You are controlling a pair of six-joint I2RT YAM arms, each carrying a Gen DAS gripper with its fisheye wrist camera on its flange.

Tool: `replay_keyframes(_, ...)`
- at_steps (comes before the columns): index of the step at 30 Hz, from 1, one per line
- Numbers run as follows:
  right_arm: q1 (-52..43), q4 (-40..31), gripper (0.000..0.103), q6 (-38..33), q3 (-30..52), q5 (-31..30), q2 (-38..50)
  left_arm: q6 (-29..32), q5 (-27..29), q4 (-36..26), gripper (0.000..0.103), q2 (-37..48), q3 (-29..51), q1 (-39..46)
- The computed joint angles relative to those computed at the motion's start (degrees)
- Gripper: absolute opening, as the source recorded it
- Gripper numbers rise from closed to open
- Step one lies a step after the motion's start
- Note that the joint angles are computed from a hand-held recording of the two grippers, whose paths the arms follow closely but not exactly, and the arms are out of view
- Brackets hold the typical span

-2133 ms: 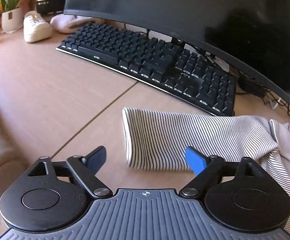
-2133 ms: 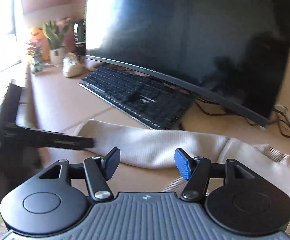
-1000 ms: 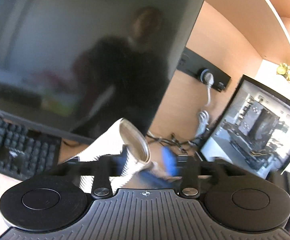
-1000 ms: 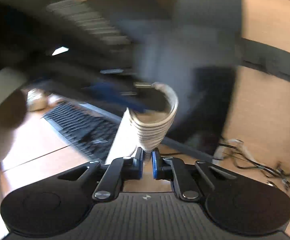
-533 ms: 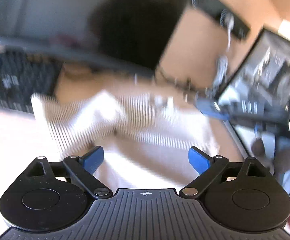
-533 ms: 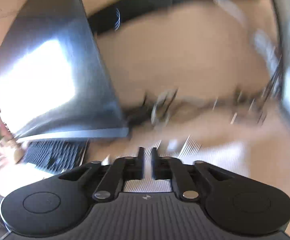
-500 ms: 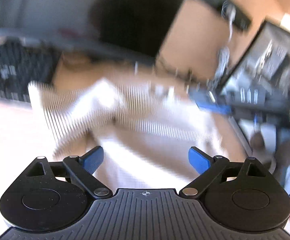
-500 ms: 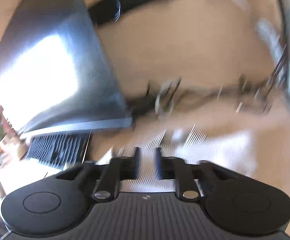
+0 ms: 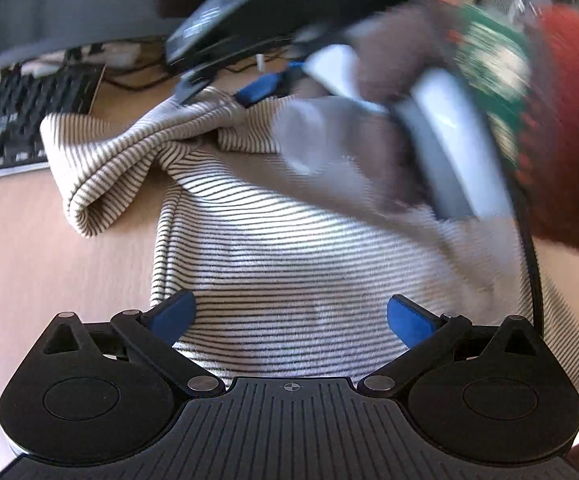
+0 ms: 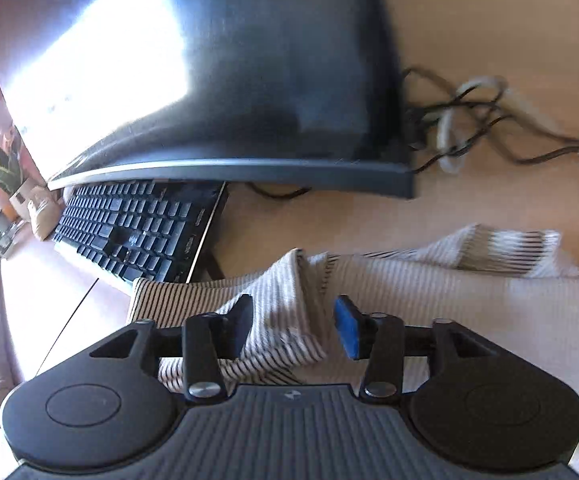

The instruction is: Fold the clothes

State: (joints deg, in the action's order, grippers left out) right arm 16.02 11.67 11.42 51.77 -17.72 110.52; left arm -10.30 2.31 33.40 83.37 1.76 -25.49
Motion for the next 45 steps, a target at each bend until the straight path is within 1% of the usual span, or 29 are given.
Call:
replay_keyframes(1, 0.1, -1.3, 0.048, -0.1, 1.5, -0.9, 1.3, 0.8, 0.3, -0.9, 0.103, 0.1, 0.6, 0.1)
replay_keyframes(3, 0.4, -2.0, 0.026, -1.3, 1.8, -0.6, 1.5, 2.9, 4.1, -3.9, 0.103, -1.1, 1.7, 3.5)
replay_keyframes(4, 0.2, -1.6, 0.017, -1.6, 0.6, -0.8, 0.3, 3.4, 6.5, -4.5, 0.103, -1.3, 2.0, 5.7)
replay_keyframes(5, -0.4, -0.8, 0.016, -1.4, -1.1, -1.6, -1.8, 3.8, 8.9, -5.3, 0.103, -1.5, 2.4, 8.0)
replay_keyframes(8, -3.1, 1.0, 0.015, -2.3, -6.4, -3.2, -9.5, 4.6, 15.8, -8.7, 0.103, -1.6, 4.4, 14.2)
replay_keyframes(10, -5.9, 0.7, 0.015, -4.2, -9.1, -3.5, -15.2, 4.8, 17.9, -10.9, 0.103, -0.8, 6.4, 16.1)
replay_keyframes(14, -13.9, -0.3, 0.015, -7.5, -13.5, -3.4, -23.7, 3.9, 17.8, -10.6, 0.103, 2.0, 8.9, 15.8)
replay_keyframes(16, -18.6, -0.3, 0.015, -8.6, -14.8, -2.5, -25.4, 3.5, 17.2, -10.8, 0.103, 2.2, 9.5, 15.1)
replay_keyframes(19, -24.8, 0.9, 0.015, -8.2, -15.4, -1.4, -24.2, 3.8, 16.9, -11.0, 0.103, 3.4, 10.7, 15.1)
replay_keyframes(23, -30.3, -0.3, 0.015, -8.8, -16.1, -1.8, -21.0, 4.0, 16.2, -10.6, 0.103, 4.8, 11.6, 14.4)
replay_keyframes(27, -33.0, -0.9, 0.015, -10.3, -17.8, -2.0, -19.4, 4.7, 16.1, -14.9, 0.103, 3.9, 13.8, 14.2)
replay_keyframes(28, -33.3, -1.0, 0.015, -10.5, -18.3, -2.1, -19.1, 4.8, 16.5, -16.9, 0.103, 3.9, 15.0, 14.3)
replay_keyframes(30, -33.8, -0.9, 0.016, -10.4, -19.1, -2.6, -18.2, 5.1, 18.3, -21.9, 0.103, 3.7, 18.3, 14.8)
replay_keyframes(32, -33.9, 0.4, 0.016, -10.0, -19.9, -3.2, -17.0, 5.0, 19.7, -23.2, 0.103, 3.4, 20.8, 14.9)
replay_keyframes(35, -34.1, 1.2, 0.017, -10.9, -20.4, -3.1, -16.6, 4.4, 20.1, -23.2, 0.103, 4.1, 24.7, 14.0)
replay_keyframes(39, -33.3, 4.0, 0.018, -12.4, -21.9, -1.5, -15.7, 2.0, 14.5, -18.7, 0.103, 10.0, 30.0, 9.9)
replay_keyframes(41, -32.1, 6.4, 0.02, -13.2, -23.1, 0.4, -15.8, 0.3, 12.6, -17.8, 0.103, 14.3, 33.1, 8.4)
replay_keyframes(42, -31.6, 7.1, 0.02, -13.7, -23.6, 1.2, -16.0, -0.4, 11.9, -18.3, 0.103, 16.3, 34.8, 8.0)
replay_keyframes(43, -31.2, 7.8, 0.021, -14.1, -24.1, 2.1, -16.2, -0.7, 11.6, -18.3, 0.103, 18.0, 35.7, 7.8)
replay_keyframes(45, -31.1, 8.6, 0.028, -14.6, -24.7, 2.7, -16.3, 0.1, 11.0, -16.1, 0.103, 20.3, 35.9, 7.6)
